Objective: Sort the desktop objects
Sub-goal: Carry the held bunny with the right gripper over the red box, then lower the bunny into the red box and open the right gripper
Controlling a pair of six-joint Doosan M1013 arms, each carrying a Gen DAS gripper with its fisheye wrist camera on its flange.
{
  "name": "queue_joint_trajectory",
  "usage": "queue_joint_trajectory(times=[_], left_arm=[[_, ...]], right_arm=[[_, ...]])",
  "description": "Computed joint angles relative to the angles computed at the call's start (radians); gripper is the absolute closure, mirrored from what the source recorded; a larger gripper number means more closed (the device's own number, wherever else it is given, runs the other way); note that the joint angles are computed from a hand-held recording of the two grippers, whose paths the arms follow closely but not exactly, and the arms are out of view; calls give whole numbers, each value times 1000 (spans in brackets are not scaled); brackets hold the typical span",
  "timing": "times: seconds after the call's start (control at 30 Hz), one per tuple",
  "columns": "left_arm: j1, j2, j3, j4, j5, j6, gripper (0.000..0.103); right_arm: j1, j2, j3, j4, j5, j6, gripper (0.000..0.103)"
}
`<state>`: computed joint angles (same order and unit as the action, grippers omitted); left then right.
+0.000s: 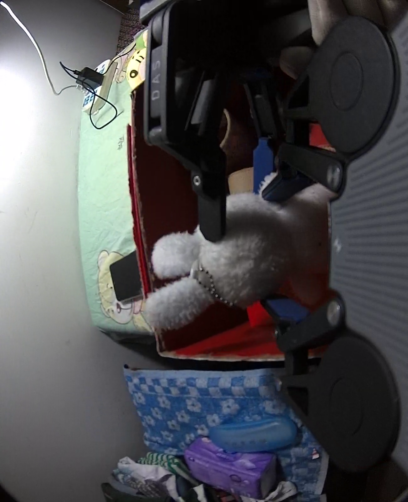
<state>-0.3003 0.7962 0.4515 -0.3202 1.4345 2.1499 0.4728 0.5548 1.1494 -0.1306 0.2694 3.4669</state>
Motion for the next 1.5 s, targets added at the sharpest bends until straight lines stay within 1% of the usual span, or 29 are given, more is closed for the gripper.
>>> queue_joint_trajectory(times=[0.1, 0.17, 0.2, 0.3, 0.37, 0.43, 0.5, 0.53, 0.57, 0.6, 0.67, 0.7, 0.73, 0.77, 0.83, 0.87, 0.93, 0.97, 1.0, 1.03, 1.07, 1.1, 1.17, 1.23, 1.33, 1.4, 1.5], left_arm=[[3, 20, -39, 5, 17, -5, 38], [7, 41, -81, 3, 44, -19, 37], [7, 43, -84, 5, 45, -23, 37], [15, 60, -116, -13, 74, -29, 36], [20, 67, -130, -28, 91, -35, 36], [24, 62, -120, -38, 89, -32, 36], [29, 52, -103, -51, 83, -31, 36], [32, 44, -90, -59, 78, -32, 36], [34, 37, -77, -65, 71, -33, 37], [37, 30, -65, -74, 64, -33, 37], [42, 28, -62, -93, 70, -39, 37], [46, 30, -66, -108, 78, -45, 37], [49, 30, -65, -123, 82, -49, 37], [52, 27, -61, -134, 81, -51, 37], [56, 11, -34, -147, 56, -47, 37], [58, 6, -25, -154, 47, -45, 37], [62, 9, -27, -175, 56, -46, 29], [63, 14, -35, -181, 71, -47, 24], [63, 15, -35, -183, 78, -43, 24], [61, 3, -10, -176, 58, -33, 24], [60, -15, 24, -166, 23, -18, 25], [57, -28, 49, -151, -6, -6, 26], [53, -28, 49, -133, -6, -3, 26], [48, -31, 57, -113, -14, -6, 31], [41, -46, 88, -93, -46, 17, 35], [36, -42, 85, -72, -40, 2, 43], [32, -53, 109, -41, -76, 7, 46]], right_arm=[[-3, 20, -27, 67, 39, -31, 48], [-7, 34, -49, 142, 61, -100, 46], [-8, 39, -59, 163, 76, -127, 46], [-14, 51, -89, 177, 120, -201, 45], [-18, 52, -99, 179, 139, -244, 39], [-21, 44, -96, 168, 139, -274, 39], [-24, 27, -78, 130, 120, -285, 39], [-23, 21, -76, 90, 132, -274, 40], [-19, 17, -87, 29, 178, -257, 43], [-17, 18, -103, -1, 229, -267, 45], [-1, 33, -179, -62, 396, -314, 55], [0, 40, -197, -67, 438, -335, 63], [3, 38, -202, -65, 476, -355, 69], [-1, 44, -210, -45, 494, -374, 73], [-4, 62, -225, 6, 520, -414, 77], [-7, 77, -239, 32, 528, -445, 77], [-9, 98, -262, 83, 521, -506, 77], [-10, 101, -261, 112, 503, -531, 78], [-10, 109, -267, 135, 486, -555, 78], [-11, 118, -281, 169, 475, -589, 78], [-13, 125, -292, 199, 475, -620, 78], [-14, 138, -317, 223, 494, -648, 78], [-11, 152, -342, 218, 518, -652, 78], [-12, 151, -345, 219, 527, -653, 78], [-13, 127, -305, 218, 512, -646, 77], [-13, 120, -299, 210, 529, -636, 76], [-11, 105, -278, 190, 530, -618, 76]])
